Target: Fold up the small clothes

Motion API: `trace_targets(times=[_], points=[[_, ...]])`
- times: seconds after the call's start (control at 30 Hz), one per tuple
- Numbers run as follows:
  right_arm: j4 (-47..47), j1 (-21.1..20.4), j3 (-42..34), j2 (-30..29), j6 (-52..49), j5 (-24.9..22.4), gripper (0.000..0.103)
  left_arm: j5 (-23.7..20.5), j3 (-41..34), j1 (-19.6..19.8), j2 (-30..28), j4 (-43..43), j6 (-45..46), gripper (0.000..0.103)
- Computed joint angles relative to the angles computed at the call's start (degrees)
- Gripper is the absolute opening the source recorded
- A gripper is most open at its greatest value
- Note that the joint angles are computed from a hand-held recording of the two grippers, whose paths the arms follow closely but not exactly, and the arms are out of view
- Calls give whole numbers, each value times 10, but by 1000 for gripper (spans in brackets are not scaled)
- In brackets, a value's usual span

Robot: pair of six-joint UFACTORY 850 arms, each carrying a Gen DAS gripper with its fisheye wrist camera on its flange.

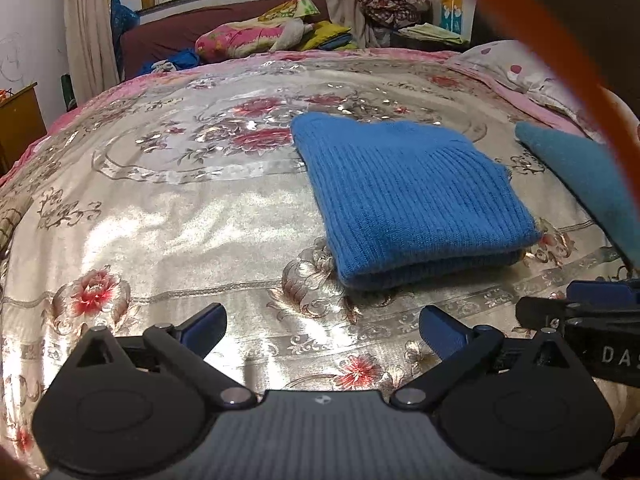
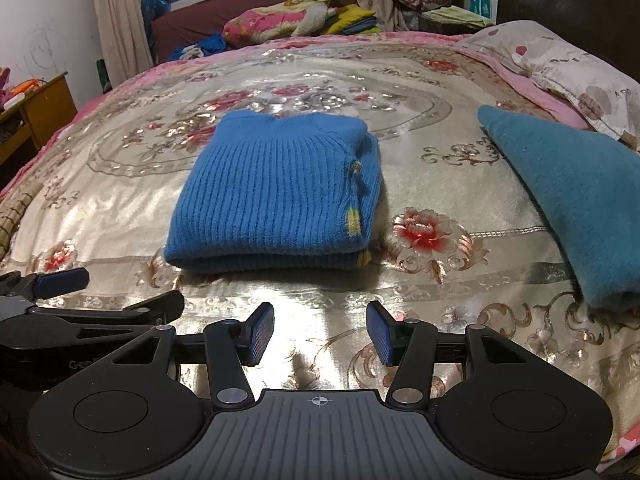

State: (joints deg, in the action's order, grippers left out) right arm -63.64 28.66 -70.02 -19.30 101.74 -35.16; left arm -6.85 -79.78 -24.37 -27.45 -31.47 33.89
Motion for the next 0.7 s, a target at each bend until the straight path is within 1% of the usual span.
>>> trace_targets(times=[0.2,0.47,0.7], points=[[-1,1,1,0,8,2,51,0,2,1,2,-24,20,103],[1,2,2,0,10,2,51,-2,4,0,2,-29,23,103],[4,1,4,1,10,2,51,-4,4,0,1,-6,1,103]])
